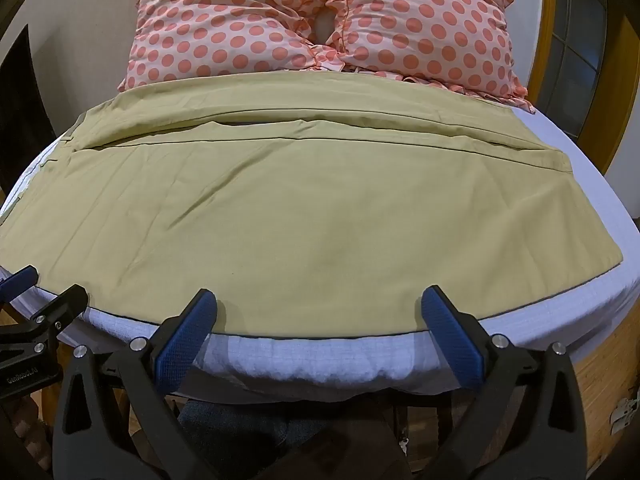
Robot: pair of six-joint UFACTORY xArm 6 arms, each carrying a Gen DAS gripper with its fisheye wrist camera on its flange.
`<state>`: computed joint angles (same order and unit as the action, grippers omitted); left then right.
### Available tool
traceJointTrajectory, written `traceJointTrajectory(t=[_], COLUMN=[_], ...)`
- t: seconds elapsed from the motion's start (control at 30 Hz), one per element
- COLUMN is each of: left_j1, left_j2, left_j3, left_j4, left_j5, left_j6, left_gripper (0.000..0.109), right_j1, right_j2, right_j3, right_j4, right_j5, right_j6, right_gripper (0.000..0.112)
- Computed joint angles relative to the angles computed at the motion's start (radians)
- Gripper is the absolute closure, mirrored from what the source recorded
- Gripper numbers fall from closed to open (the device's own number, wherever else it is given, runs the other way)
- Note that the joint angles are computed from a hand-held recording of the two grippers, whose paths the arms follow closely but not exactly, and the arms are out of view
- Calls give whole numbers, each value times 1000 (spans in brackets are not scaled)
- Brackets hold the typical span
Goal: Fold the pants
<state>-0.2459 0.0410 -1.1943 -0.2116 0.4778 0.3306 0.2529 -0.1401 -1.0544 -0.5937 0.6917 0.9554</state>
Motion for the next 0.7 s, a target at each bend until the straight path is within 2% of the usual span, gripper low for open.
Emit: traceJointTrajectory(t=[0.7], left_j1=[0], left_j2=[-1], left_j3=[3], left_j4=[2], left_j5=[-8], left_j6=[0], left_gripper=[7], right_j1=[0], right_j2=[0], right_j3=[1], right_j4=[-1], right_j5=[-1], right_j6=[1], right_gripper=[11])
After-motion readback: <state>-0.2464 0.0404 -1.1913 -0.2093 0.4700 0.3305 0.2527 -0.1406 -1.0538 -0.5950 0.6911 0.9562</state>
